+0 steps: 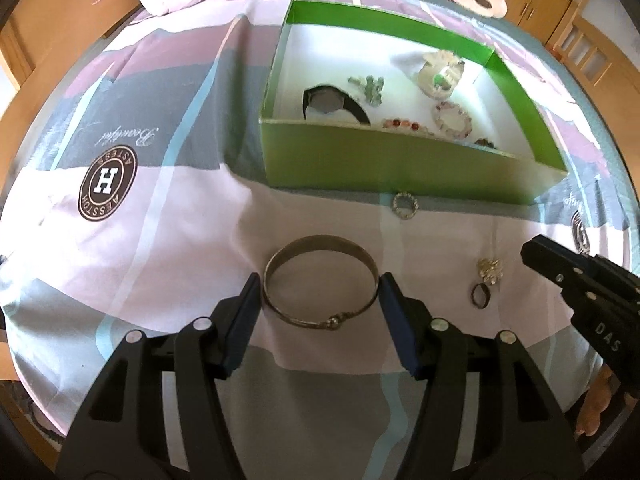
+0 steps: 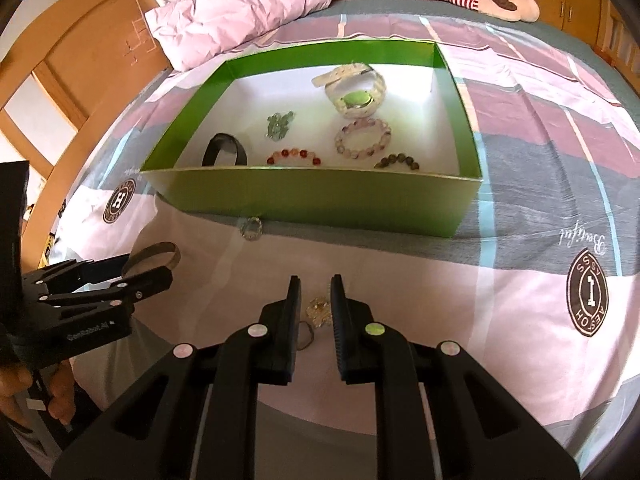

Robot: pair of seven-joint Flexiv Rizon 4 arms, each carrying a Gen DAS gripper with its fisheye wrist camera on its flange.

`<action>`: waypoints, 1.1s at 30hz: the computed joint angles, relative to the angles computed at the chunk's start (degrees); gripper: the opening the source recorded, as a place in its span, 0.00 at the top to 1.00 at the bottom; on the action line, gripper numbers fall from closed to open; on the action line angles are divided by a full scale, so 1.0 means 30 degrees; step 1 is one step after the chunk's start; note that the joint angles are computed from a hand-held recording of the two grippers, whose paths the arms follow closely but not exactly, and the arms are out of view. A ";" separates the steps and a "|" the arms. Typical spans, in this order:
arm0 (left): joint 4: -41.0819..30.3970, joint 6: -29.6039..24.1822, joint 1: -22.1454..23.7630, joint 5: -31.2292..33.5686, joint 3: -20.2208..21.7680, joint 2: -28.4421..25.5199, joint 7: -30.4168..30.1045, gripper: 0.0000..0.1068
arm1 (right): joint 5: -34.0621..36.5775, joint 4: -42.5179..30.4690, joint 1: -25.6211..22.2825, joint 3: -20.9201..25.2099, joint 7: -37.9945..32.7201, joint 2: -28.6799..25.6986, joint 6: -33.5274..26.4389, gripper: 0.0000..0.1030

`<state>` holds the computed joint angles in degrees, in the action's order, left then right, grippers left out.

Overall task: Organize jewelry
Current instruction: 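Close the left tool on the silver bangle while the right tool holds the gold ring, then carry the silver bangle and gold ring over the green box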

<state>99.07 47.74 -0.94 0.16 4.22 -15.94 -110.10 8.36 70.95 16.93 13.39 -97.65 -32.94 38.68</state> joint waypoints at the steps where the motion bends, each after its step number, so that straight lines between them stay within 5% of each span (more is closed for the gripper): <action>1: 0.0084 0.0061 0.0015 -0.0028 -0.0004 0.0047 0.0047 0.43 | -0.0194 -0.0071 0.0086 -0.0054 -0.0002 -0.0070 -0.0335 0.84; 5: -0.0203 -0.0826 0.0016 0.0017 0.0006 -0.0168 -0.0013 0.43 | -0.0873 0.0084 0.0464 -0.0308 0.0312 -0.0290 -0.1186 0.75; 10: 0.0022 -0.2434 0.0248 -0.0683 -0.0021 0.0063 -0.0148 0.44 | -0.1545 0.0285 0.0771 -0.0481 0.0550 -0.0538 -0.1252 0.75; 14: 0.1741 0.0161 0.0916 -0.1910 0.0248 0.1707 0.0195 0.32 | -0.1772 0.0568 0.0824 -0.0380 0.0312 -0.0436 -0.0948 0.83; 18: 0.2187 0.0810 0.1380 -0.2851 0.0063 0.1962 0.0798 0.30 | -0.1647 0.0624 0.0767 -0.0284 0.0155 -0.0335 -0.0570 0.83; 27: -0.0428 -0.1366 0.0197 -0.0406 -0.0310 -0.0298 0.1695 0.28 | -0.1612 0.0455 0.0696 -0.0353 0.0411 -0.0403 -0.1146 0.83; 32: -0.0905 -0.2463 0.0310 -0.1030 -0.0324 -0.1219 0.1690 0.28 | -0.1626 0.0411 0.0718 -0.0346 0.0412 -0.0389 -0.1267 0.83; 33: -0.1002 -0.2617 0.0270 -0.0912 -0.0229 -0.1297 0.1564 0.39 | -0.1630 0.0432 0.0730 -0.0346 0.0428 -0.0357 -0.1278 0.83</action>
<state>96.07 39.89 -0.13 -2.57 3.53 -19.83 -105.41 3.47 72.25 19.12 12.36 -96.37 -34.01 34.84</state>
